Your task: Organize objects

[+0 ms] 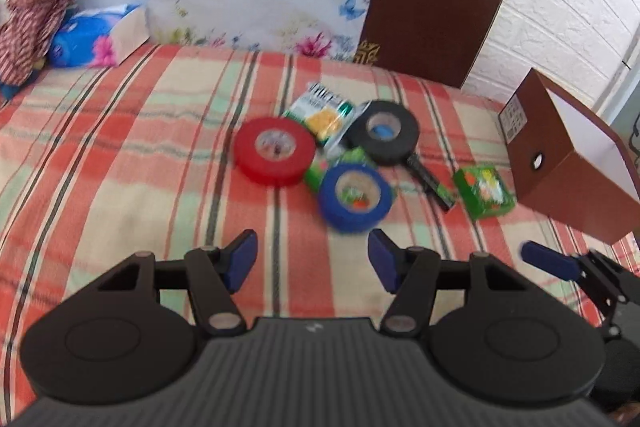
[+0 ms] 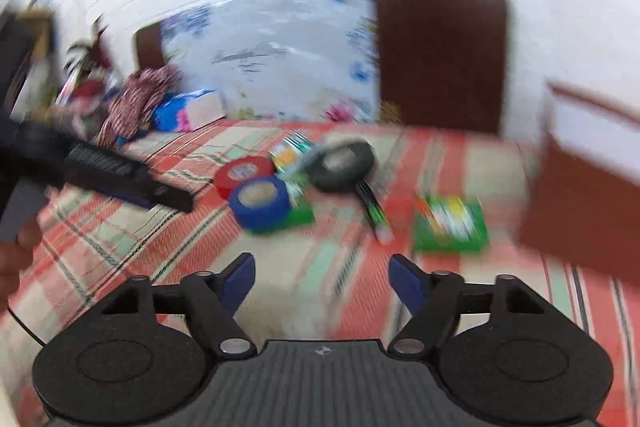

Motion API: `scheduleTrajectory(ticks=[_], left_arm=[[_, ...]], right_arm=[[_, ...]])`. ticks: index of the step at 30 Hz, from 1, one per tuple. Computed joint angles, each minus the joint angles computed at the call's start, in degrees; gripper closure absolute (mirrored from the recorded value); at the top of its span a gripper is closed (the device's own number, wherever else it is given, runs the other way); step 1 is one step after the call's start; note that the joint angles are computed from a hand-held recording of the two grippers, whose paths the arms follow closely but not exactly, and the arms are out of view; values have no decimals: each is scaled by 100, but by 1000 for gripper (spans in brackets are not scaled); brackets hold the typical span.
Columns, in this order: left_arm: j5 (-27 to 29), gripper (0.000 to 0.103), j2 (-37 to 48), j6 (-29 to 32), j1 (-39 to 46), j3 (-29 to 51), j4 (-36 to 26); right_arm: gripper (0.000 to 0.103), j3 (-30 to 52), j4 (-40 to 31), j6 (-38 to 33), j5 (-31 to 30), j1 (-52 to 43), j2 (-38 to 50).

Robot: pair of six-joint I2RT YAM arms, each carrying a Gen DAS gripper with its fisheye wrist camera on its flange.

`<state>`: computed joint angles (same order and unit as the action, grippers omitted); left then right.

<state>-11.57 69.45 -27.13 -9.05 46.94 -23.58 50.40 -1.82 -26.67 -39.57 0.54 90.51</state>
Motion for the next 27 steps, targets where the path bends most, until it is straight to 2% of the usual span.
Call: scheduleTrajectory(ticks=[6, 7, 9, 10, 11, 13, 18, 20, 24, 27], left_arm=[[236, 59, 1316, 199, 312, 870, 106], [316, 66, 1478, 200, 378, 936, 127], [592, 88, 1679, 87, 522, 972, 172], [672, 87, 1769, 2, 552, 1013, 108], [677, 87, 1740, -40, 527, 942, 165], [533, 87, 1525, -24, 356, 833, 158], [656, 87, 1070, -194, -239, 760, 153], [557, 87, 1239, -192, -715, 985, 83], [532, 86, 1956, -159, -1537, 1630, -33], [558, 86, 2593, -86, -2029, 2190, -84]], right_arm=[[38, 1084, -248, -572, 544, 1030, 986], [38, 1257, -290, -590, 607, 1162, 1148], [39, 1574, -379, -612, 760, 1377, 1458], [50, 1801, -611, -678, 808, 1437, 1633], [52, 1952, -828, -713, 779, 1460, 1753], [52, 1565, -532, -706, 795, 1423, 1473], [52, 172, 451, -499, 755, 855, 253], [52, -174, 510, -327, 715, 434, -106], [52, -399, 155, -178, 587, -548, -408], [45, -395, -23, -253, 512, -1180, -396]])
